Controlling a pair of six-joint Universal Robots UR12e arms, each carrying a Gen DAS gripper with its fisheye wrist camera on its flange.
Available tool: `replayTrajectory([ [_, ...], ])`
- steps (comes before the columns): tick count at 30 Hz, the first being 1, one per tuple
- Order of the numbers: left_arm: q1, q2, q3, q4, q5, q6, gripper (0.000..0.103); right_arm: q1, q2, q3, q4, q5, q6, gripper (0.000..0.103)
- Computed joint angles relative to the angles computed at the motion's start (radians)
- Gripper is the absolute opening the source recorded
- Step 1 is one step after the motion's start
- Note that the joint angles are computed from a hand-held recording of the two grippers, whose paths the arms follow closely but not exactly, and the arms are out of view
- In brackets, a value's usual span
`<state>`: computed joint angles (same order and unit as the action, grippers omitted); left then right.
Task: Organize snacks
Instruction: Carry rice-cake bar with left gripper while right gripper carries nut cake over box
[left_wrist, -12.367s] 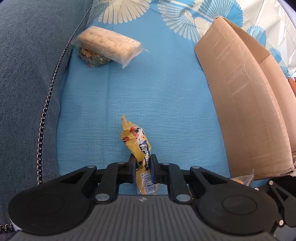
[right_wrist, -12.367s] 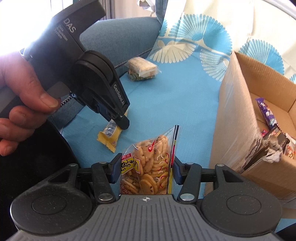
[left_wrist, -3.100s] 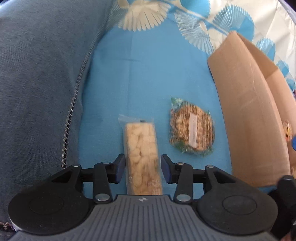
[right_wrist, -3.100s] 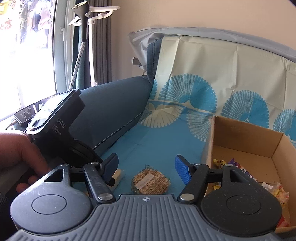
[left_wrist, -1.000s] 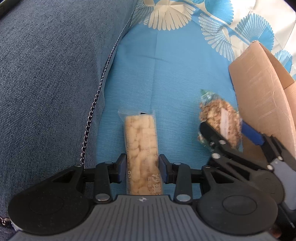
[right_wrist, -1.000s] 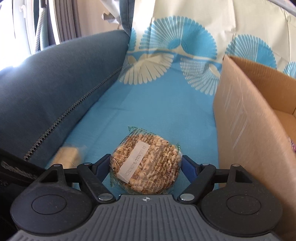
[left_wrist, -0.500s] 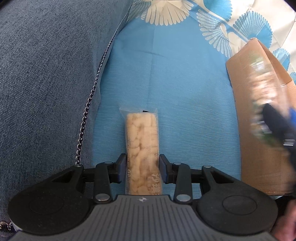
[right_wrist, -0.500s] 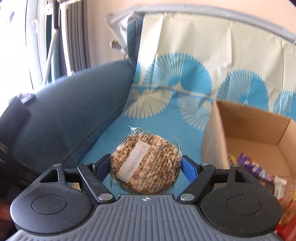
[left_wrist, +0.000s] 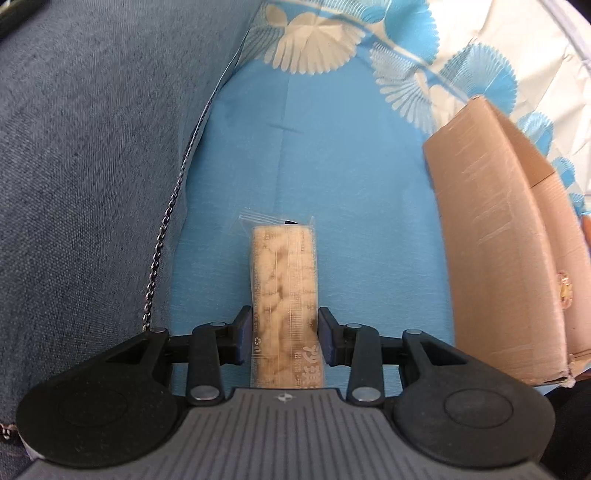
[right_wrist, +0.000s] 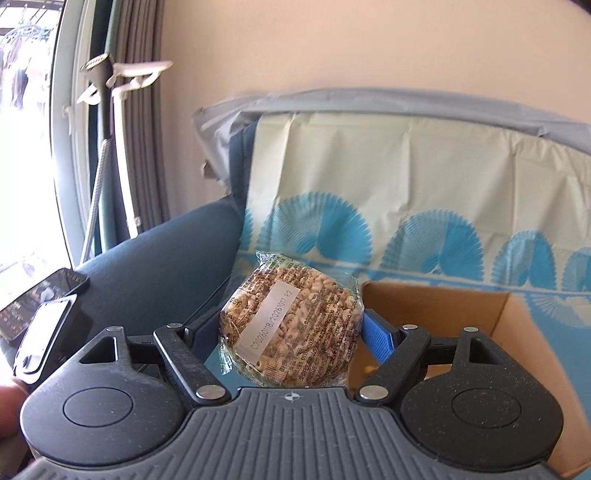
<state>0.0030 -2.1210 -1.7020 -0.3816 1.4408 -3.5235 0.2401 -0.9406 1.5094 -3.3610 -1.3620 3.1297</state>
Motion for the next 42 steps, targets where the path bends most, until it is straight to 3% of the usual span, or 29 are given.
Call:
replayTrajectory([
  [8,-0.009,0.021,-0.062,0.188,-0.006,0.039,0.040,-0.061,-0.009,0.025,-0.055,-0.061,0.026,0.081],
  [13,-0.015,0.032,-0.107,0.345,-0.023,0.052,0.040,-0.084,-0.002,0.054,-0.111,-0.039,0.099,0.081],
  [18,-0.036,0.046,-0.130,0.405,0.030,0.061,0.040,-0.091,0.008,0.049,-0.135,-0.013,0.128,0.081],
  [23,-0.053,0.052,-0.127,0.418,0.075,0.042,0.040,-0.097,0.012,0.046,-0.152,0.006,0.108,0.081],
  [27,-0.061,0.061,-0.131,0.425,0.091,-0.020,0.040,-0.108,0.011,0.041,-0.157,0.031,0.045,0.081],
  [31,-0.071,0.061,-0.118,0.420,0.091,-0.073,0.040,-0.114,0.021,0.025,-0.173,0.005,-0.046,0.081],
  [42,-0.115,0.054,-0.049,0.367,0.116,-0.045,0.040,-0.153,0.022,0.039,-0.185,-0.005,0.084,0.081],
])
